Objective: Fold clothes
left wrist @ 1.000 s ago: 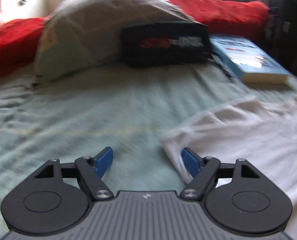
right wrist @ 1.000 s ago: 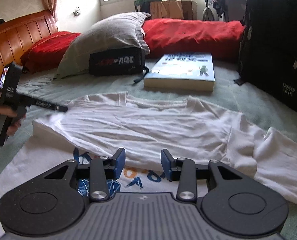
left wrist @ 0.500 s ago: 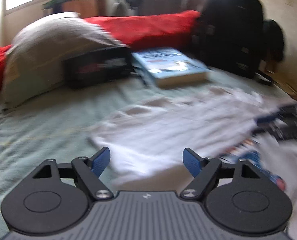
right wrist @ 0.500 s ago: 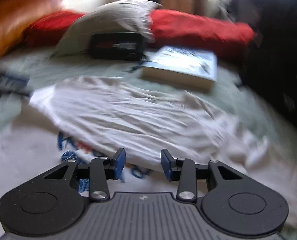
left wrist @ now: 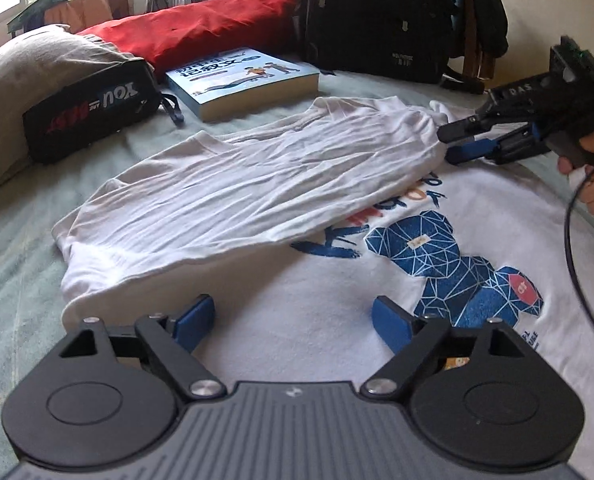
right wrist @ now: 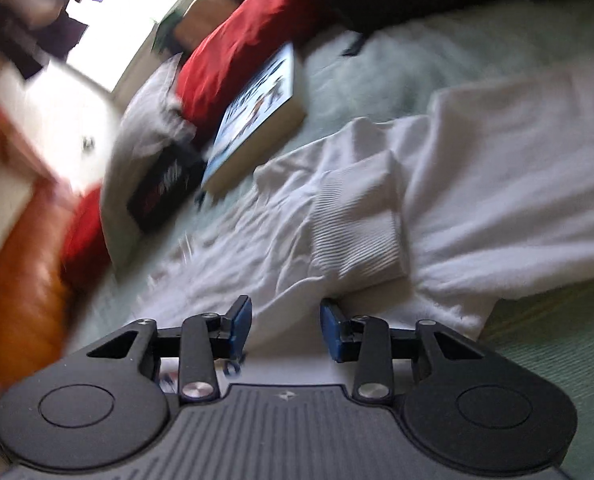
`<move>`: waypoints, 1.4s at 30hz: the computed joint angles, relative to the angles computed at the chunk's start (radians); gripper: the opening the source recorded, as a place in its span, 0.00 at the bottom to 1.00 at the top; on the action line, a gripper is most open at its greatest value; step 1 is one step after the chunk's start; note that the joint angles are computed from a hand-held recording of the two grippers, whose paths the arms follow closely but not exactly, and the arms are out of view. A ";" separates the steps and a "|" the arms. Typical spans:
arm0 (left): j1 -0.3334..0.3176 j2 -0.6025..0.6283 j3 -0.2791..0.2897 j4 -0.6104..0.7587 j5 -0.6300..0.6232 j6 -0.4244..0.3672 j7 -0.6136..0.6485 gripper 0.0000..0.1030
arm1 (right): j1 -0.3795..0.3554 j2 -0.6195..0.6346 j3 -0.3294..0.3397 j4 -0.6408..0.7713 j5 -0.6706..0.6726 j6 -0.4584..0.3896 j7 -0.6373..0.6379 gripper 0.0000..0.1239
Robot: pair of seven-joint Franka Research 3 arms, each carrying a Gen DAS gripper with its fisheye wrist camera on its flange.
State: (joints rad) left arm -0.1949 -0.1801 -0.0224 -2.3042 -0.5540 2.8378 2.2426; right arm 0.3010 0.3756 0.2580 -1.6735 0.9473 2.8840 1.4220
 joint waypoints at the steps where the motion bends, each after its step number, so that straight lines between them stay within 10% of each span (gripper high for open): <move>1: 0.003 -0.006 -0.003 -0.006 0.007 0.002 -0.009 0.84 | 0.020 -0.002 -0.021 -0.009 -0.031 0.014 0.041 0.07; 8: -0.001 -0.058 0.013 -0.048 0.040 -0.009 -0.038 0.84 | 0.041 -0.081 -0.013 -0.109 -0.044 0.119 0.056 0.03; 14: -0.027 -0.088 0.044 -0.058 0.035 -0.004 -0.026 0.84 | 0.112 -0.134 -0.123 -0.154 -0.351 -0.004 0.304 0.10; 20: -0.059 -0.097 0.068 -0.058 0.006 0.026 -0.012 0.84 | 0.101 -0.162 -0.136 -0.203 -0.415 0.130 0.389 0.27; 25: -0.071 -0.089 0.070 -0.053 -0.005 0.023 -0.004 0.84 | 0.167 -0.065 -0.241 -0.097 -0.667 0.073 0.541 0.28; 31: -0.060 -0.103 0.061 -0.062 0.025 0.034 -0.012 0.84 | 0.327 -0.055 -0.437 -0.062 -1.089 0.007 0.765 0.05; 38: -0.073 -0.021 0.096 0.013 -0.014 0.122 0.025 0.84 | 0.252 -0.083 -0.350 -0.050 -1.164 -0.021 0.777 0.11; 42: 0.034 0.027 0.049 0.057 0.063 -0.014 -0.148 0.83 | 0.228 -0.082 -0.283 -0.028 -1.159 -0.015 0.707 0.15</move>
